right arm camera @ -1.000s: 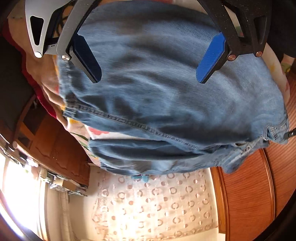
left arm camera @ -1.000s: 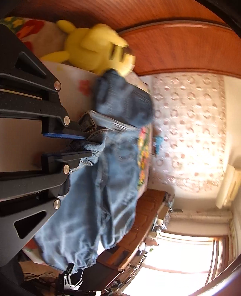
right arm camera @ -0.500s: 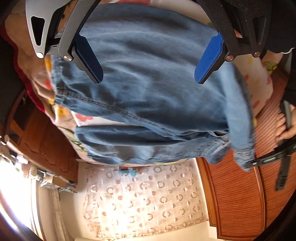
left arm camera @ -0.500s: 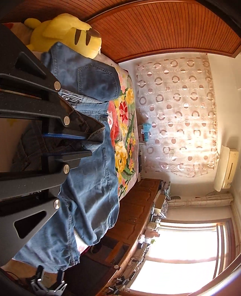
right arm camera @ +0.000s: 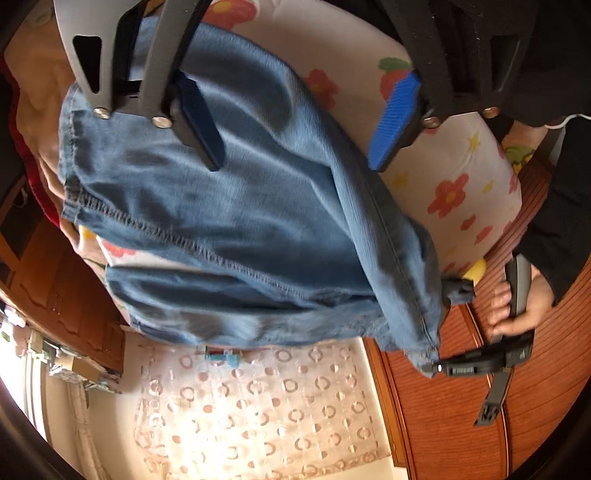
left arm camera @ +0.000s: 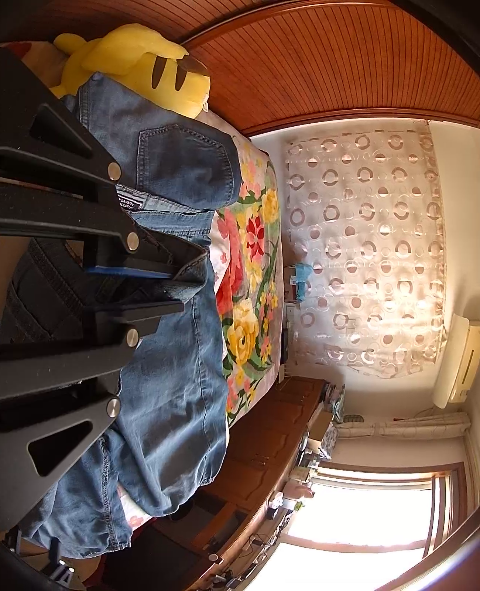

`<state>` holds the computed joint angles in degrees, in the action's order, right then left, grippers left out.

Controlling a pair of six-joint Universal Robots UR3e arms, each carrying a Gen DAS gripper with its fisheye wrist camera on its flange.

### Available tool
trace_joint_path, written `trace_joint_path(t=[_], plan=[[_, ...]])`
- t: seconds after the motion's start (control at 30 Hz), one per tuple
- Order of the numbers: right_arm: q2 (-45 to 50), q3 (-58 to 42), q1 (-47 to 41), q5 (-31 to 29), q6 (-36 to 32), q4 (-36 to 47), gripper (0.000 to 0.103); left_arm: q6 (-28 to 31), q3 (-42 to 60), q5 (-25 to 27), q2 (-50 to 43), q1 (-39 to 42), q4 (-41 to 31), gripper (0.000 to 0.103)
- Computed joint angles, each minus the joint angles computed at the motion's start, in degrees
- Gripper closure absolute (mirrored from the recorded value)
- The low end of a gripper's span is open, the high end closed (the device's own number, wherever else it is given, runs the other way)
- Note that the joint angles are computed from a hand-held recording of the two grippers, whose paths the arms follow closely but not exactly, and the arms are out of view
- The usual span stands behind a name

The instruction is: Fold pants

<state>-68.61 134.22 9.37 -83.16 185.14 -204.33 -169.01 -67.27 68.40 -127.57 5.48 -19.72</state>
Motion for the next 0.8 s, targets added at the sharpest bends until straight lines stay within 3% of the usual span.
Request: trace_joint_path(t=[0.07, 0.2, 0.27, 0.37, 0.47, 0.8], plan=[[-0.1, -1.0, 0.8, 0.0, 0.0, 3.0, 0.046, -0.1, 0.6, 0.2, -0.3, 0.0, -0.4, 0.091], [0.7, -0.9, 0.2, -0.1, -1.7, 4.8, 0.058, -0.2, 0.1, 0.2, -0.1, 0.0, 0.1, 0.091], [-0.1, -0.7, 0.3, -0.9, -2.0, 6.2, 0.074, -0.3, 0.4, 0.2, -0.3, -0.1, -0.2, 0.091], [-0.4, -1.0, -0.3, -0.6, -2.6, 6.5, 0.09, -0.3, 0.9, -0.3, -0.3, 0.1, -0.4, 0.091], [-1.8, -1.8, -1.1, -1.7, -3.9, 7.1, 0.095, -0.5, 0.6, -1.6, 0.0, 0.7, 0.0, 0.091], [-2.0, -11.6, -1.5, -8.7, -7.1, 10.9, 0.097, -0.2, 1.7, -4.9, -1.5, 2.6, 0.4, 0.091]])
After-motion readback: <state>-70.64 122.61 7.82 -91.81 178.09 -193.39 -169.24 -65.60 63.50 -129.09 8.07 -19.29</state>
